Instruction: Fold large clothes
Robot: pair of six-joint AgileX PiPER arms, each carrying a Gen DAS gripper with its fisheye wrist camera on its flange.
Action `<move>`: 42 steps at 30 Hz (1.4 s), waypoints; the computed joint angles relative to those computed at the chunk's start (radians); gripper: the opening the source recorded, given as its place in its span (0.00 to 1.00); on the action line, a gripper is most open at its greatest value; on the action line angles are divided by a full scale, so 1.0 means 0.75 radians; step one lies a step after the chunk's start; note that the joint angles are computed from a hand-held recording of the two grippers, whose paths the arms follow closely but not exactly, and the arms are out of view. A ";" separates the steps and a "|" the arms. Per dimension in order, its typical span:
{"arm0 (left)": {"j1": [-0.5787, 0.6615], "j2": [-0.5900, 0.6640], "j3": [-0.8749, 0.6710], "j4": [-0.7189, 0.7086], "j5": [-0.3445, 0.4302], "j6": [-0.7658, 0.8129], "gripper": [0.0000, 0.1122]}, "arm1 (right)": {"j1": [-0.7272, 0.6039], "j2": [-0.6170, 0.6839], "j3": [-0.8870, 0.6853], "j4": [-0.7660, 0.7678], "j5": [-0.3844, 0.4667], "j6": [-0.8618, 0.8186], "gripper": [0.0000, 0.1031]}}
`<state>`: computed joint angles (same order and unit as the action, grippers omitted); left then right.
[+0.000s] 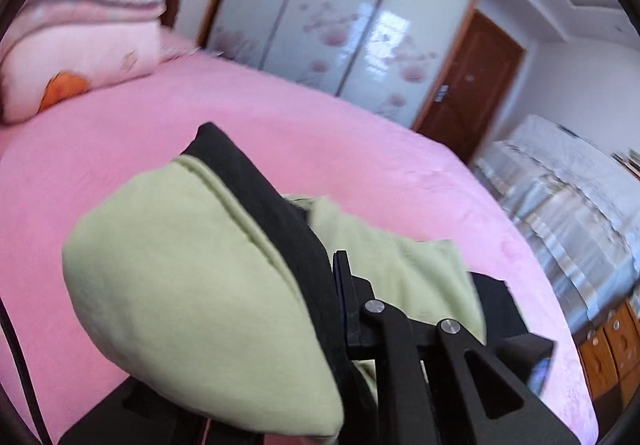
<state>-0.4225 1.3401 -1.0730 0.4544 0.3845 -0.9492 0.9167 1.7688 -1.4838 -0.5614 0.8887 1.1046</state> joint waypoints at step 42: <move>-0.801 0.863 -0.859 -0.117 0.475 0.455 0.08 | -0.645 -1.237 0.827 0.201 0.297 -0.046 0.06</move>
